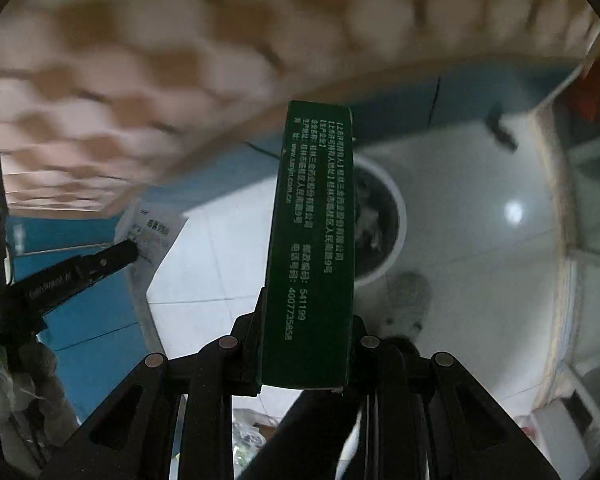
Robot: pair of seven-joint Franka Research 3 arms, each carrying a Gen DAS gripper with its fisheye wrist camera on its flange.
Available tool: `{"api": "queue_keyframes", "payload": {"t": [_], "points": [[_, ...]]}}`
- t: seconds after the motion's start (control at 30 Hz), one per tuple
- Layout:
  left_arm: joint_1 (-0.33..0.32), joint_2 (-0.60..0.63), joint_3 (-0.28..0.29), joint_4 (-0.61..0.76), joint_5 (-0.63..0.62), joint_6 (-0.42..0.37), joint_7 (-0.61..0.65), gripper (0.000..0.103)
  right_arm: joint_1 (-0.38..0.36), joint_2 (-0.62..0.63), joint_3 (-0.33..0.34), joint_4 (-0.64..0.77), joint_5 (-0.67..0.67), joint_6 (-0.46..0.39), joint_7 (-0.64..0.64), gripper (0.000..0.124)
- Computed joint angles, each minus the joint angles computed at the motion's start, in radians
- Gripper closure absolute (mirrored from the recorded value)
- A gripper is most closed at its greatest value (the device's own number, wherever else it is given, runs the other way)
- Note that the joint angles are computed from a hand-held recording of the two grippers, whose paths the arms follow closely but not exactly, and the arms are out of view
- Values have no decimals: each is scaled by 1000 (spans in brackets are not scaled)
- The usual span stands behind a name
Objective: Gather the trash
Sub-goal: 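Carry sachet and green box over the bin and open both grippers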
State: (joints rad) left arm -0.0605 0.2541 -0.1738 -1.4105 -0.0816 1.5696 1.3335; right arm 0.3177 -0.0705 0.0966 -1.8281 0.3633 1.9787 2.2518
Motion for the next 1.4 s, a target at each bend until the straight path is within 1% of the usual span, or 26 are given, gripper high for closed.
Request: {"api": "queue_keyframes", "payload": {"t": [0.03,0.1,0.17,0.2,0.23,0.3,0.37,0.4,0.43,0.47,0.5,0.53,0.57,0.63,0.67,0.73,0.77,0.9,0.97,1.07,1.1,1.17,1.27,1.3,1.37,1.4], "points": [[-1,11,-1,-56,-8,46,-2,100,0,10,-1,-80,27,69,-27,98],[-5,47,-6,-149,-16,129,3,100,2,45,-3,-185,77,184,-89,98],[-10,94,-13,-189,-17,178,16,97,3,98,-4,-248,135,272,-161,98],[-16,123,-17,-201,-4,198,24,93,3,122,-3,-259,144,296,-182,98],[-17,139,-19,-203,2,205,32,93,4,158,-2,-269,152,323,-214,98],[-21,168,-26,-216,14,214,53,93,1,221,5,-274,192,347,-286,98],[-16,172,-32,-234,-3,227,59,92,2,265,11,-266,203,346,-320,97],[-17,166,-32,-246,3,241,60,83,1,287,12,-263,207,337,-329,97],[-24,162,-30,-246,19,245,57,57,3,297,10,-261,196,331,-320,96],[-23,149,-31,-259,21,260,58,39,6,305,8,-254,183,324,-309,93],[-17,128,-29,-281,16,282,63,4,8,304,6,-259,170,319,-296,78],[-13,110,-27,-299,18,298,68,0,11,297,5,-266,165,324,-282,64],[-9,90,-22,-314,28,306,74,0,15,283,4,-278,153,329,-266,60],[-14,59,-15,-325,64,315,77,0,22,256,-7,-280,91,310,-218,49],[-20,35,-12,-340,91,336,74,0,27,243,-9,-276,60,299,-189,45],[-28,-22,-3,-397,157,410,81,0,32,220,-14,-271,2,276,-144,23],[-31,-44,-1,-409,178,422,86,0,38,205,-18,-263,-53,254,-104,21],[-37,-124,1,-409,208,376,106,0,48,162,-10,-212,-166,181,-14,21],[-36,-170,3,-397,196,333,117,0,59,139,-1,-164,-232,121,35,21],[-37,-226,8,-338,172,223,137,0,64,83,9,-104,-276,18,60,21],[-37,-247,10,-304,159,171,141,0,61,63,11,-82,-282,-18,61,21],[-41,-269,10,-253,148,110,138,0,59,31,18,-24,-311,-101,60,21],[-43,-279,14,-128,117,-6,133,0,59,-5,34,110,-352,-241,72,21],[-43,-277,16,-78,104,-46,135,0,57,-16,36,137,-356,-269,71,21],[-46,-262,14,32,99,-130,142,0,57,-17,45,254,-368,-365,76,21],[-47,-253,14,76,98,-157,146,0,58,-15,50,307,-378,-407,81,21]]}}
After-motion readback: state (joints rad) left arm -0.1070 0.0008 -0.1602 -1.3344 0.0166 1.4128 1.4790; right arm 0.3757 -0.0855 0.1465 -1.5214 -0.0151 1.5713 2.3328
